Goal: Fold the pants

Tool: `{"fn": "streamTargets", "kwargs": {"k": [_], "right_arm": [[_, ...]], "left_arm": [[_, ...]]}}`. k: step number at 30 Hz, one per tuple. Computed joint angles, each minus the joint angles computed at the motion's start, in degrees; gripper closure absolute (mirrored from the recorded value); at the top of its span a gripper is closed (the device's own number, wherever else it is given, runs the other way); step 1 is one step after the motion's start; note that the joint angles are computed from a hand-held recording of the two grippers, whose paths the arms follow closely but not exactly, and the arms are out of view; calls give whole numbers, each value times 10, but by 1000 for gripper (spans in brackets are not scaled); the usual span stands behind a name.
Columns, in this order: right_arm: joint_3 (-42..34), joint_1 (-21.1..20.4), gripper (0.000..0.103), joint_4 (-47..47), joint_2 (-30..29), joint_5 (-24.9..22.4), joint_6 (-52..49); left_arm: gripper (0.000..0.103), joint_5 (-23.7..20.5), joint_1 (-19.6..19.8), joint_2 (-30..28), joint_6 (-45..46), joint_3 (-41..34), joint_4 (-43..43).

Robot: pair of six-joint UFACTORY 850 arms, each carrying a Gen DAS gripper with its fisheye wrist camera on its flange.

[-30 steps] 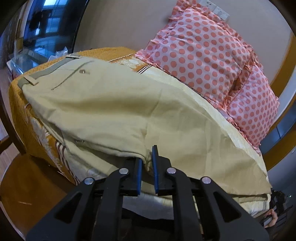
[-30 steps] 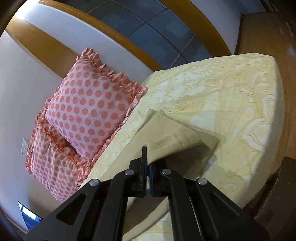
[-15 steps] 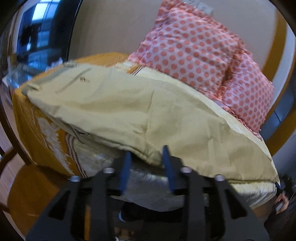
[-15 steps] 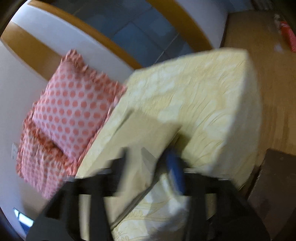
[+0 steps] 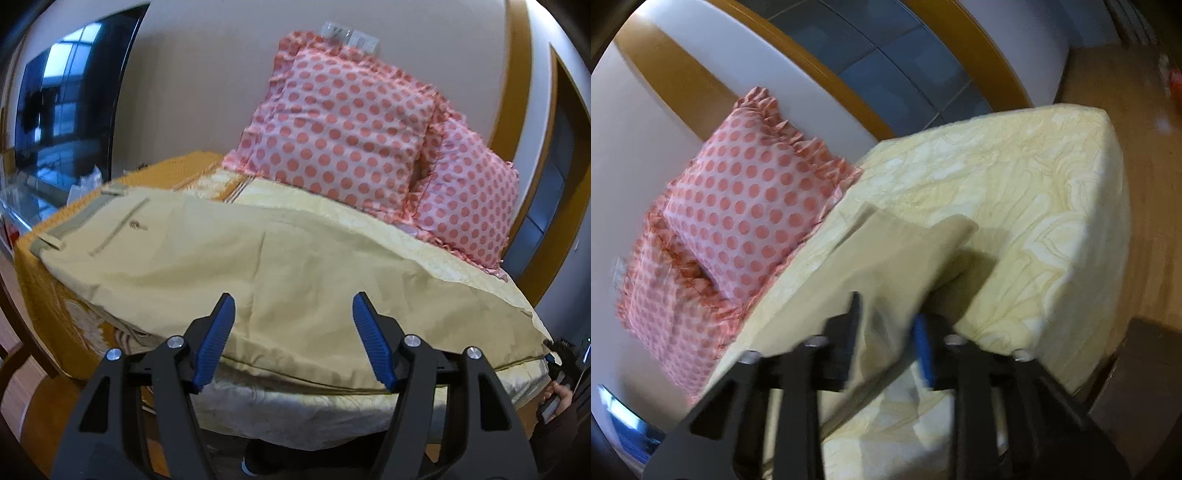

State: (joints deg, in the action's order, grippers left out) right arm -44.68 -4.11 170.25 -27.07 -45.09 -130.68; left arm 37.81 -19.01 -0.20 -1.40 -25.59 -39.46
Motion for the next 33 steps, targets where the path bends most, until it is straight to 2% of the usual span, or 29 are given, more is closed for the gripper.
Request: {"fn": "streamTargets", "kwargs": {"k": [1,2,6,8,11,14,17,19,20,21,23,24,26,27,28,30,32,33], "right_arm": [[1,5,92,32,-1,0,-30],[4,6,98,39,-3,-22,-45],[3,9,100,1,16,-48,-68],[-5,19,100,-27,26,-57,-66],[-27,52,100,-96,42,-77,-53],[-63,108,100,-197,44,-110,-23],[-100,164,100,-291,29,-118,1],[-130,214,100,-365,9,-91,4],[-144,236,99,-395,0,-59,1],[-164,264,99,-449,-15,-6,11],[-187,297,94,-544,-38,60,55],[-191,304,89,-572,-42,74,71],[-183,307,63,-585,-40,77,74],[-175,303,37,-575,-35,64,65],[-164,296,27,-543,-28,46,40],[-157,293,28,-484,-19,37,-1],[-161,301,40,-412,-17,81,-54],[-169,309,46,-390,-20,128,-68]], "left_arm": [[36,-2,3,-8,-8,-3,4],[35,-5,9,-16,-19,-5,13],[34,-18,30,-47,-72,-10,59],[34,-7,26,-56,-63,-10,54],[29,6,19,-62,-55,-11,47],[27,11,18,-62,-61,-10,46],[28,16,29,-44,-121,4,91],[28,25,31,-26,-126,16,81],[28,31,29,-17,-113,22,61],[28,40,25,-3,-83,31,22],[28,54,23,15,-37,43,-39],[27,60,25,24,-22,51,-64],[27,63,37,33,-7,61,-95],[27,61,43,36,-3,63,-105],[27,60,52,37,0,66,-117],[27,62,68,35,-3,69,-129],[27,66,76,32,3,69,-149],[27,67,81,31,4,70,-153]]}}
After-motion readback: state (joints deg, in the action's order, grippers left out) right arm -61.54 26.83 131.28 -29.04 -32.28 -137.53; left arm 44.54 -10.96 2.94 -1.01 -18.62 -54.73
